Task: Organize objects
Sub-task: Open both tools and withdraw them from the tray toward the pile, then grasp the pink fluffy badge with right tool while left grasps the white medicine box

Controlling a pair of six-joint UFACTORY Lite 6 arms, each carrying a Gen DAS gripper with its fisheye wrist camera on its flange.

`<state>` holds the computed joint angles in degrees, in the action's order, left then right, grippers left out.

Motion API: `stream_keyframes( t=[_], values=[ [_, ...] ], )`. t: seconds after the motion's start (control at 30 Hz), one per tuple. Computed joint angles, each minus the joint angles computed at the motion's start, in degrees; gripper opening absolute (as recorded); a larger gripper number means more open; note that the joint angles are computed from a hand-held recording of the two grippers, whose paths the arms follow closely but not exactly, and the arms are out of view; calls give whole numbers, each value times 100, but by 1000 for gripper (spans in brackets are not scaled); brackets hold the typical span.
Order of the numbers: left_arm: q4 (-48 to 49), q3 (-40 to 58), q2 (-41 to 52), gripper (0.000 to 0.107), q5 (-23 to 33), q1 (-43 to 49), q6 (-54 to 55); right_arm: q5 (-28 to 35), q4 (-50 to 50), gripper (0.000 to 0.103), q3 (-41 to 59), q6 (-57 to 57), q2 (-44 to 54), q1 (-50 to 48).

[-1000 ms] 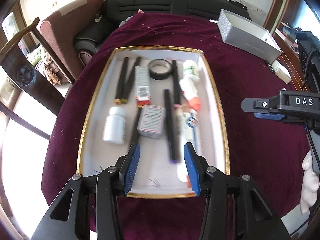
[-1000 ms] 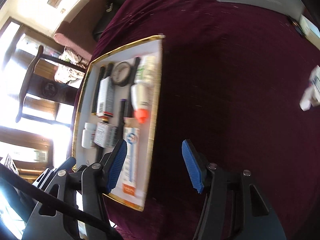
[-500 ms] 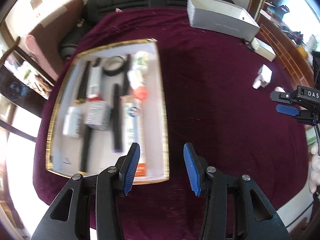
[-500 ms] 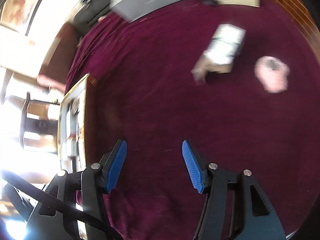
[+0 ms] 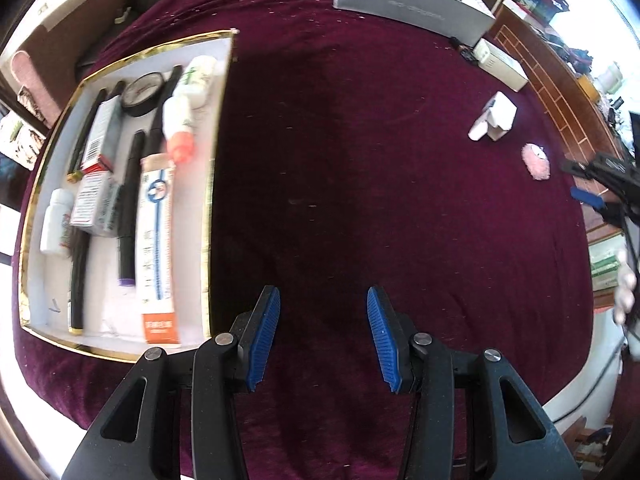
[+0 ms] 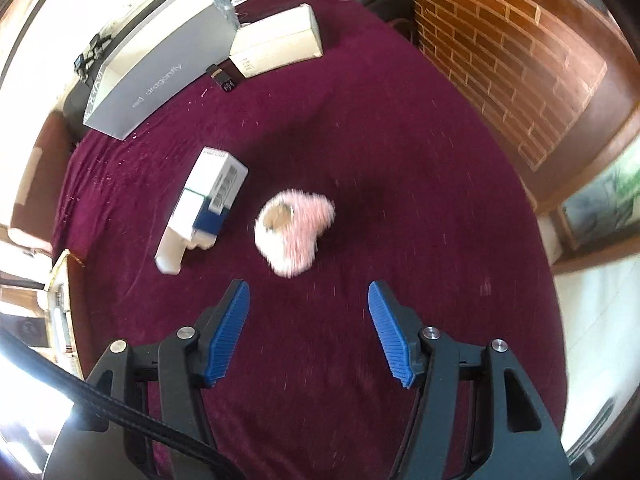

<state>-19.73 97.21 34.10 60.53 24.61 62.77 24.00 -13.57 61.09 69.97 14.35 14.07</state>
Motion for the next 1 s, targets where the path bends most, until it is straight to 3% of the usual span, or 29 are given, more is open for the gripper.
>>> stream_keyframes(
  t=[0.13,0.27,0.53,0.6,0.8,1.0],
  values=[
    [-63,-287,-257,40,-72,-133,-1,582,-338,64,1053,-134,921,-65],
    [-175,-408,-448,40,-144,-243,20,833,80,64,1820,-569,1736,-201],
    [-377,-199,-463,40,-192,-602,-81,886,122,61,2255,-659,2212,-194],
    [-449,-177,-453,40,-208,-764,-114,871,60,41,2254,-640,2215,-186],
    [-641,-104,-309,40,-338,-1624,-332,659,113,39,1629,-832,1733,-133],
    [-727,74,184,39,-875,-2806,-321,119,624,40,61,-1038,615,-174]
  ],
)
